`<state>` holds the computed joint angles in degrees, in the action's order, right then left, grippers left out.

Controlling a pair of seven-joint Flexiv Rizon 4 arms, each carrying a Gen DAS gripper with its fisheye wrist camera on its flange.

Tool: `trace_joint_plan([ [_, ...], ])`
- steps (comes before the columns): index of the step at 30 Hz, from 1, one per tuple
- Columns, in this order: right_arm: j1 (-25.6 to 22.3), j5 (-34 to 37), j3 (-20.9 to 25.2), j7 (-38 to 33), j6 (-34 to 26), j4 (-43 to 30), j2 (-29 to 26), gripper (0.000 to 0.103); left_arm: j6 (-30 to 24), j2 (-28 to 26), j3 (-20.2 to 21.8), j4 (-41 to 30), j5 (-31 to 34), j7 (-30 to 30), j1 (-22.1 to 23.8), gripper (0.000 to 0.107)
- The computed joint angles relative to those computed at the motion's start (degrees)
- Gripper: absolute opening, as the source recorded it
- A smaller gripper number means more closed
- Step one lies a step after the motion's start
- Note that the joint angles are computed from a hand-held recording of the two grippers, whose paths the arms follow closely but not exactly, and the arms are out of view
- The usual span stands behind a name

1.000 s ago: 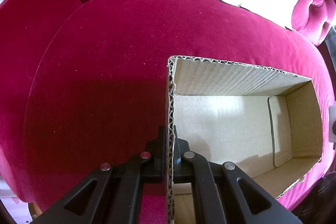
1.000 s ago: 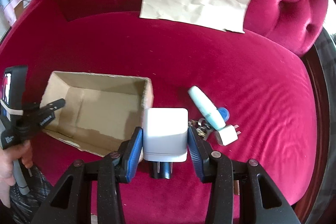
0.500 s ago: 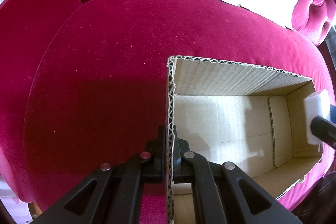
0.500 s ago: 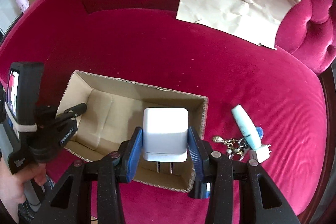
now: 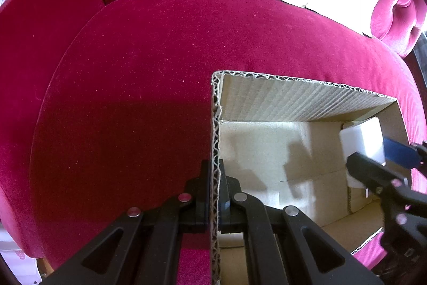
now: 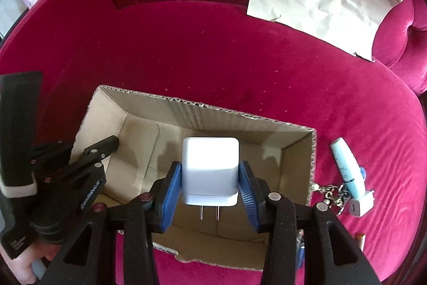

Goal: Organize rigid objects
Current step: 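Carry the charger into the box and open the right gripper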

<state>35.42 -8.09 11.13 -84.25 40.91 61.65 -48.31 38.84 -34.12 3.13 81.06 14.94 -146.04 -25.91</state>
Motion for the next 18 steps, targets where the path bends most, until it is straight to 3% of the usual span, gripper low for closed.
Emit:
trace_joint_plan([
  [13,-0.2,0.9,0.3,-0.8,0.0,-0.7,-0.9,0.047,-0.3,-0.1,0.0,-0.3,0.1,0.0,-0.1,0.003],
  [14,-0.2,0.9,0.3,-0.9,0.8,0.1,-0.3,0.048,-0.1,-0.1,-0.1,-0.2,0.1,0.0,0.0,0.003],
  [18,-0.1,0.0,-0.4,0.1,2.6,1.3,0.5,0.076,-0.1,-0.1,0.0,-0.1,0.2,-0.2,-0.1,0.003],
])
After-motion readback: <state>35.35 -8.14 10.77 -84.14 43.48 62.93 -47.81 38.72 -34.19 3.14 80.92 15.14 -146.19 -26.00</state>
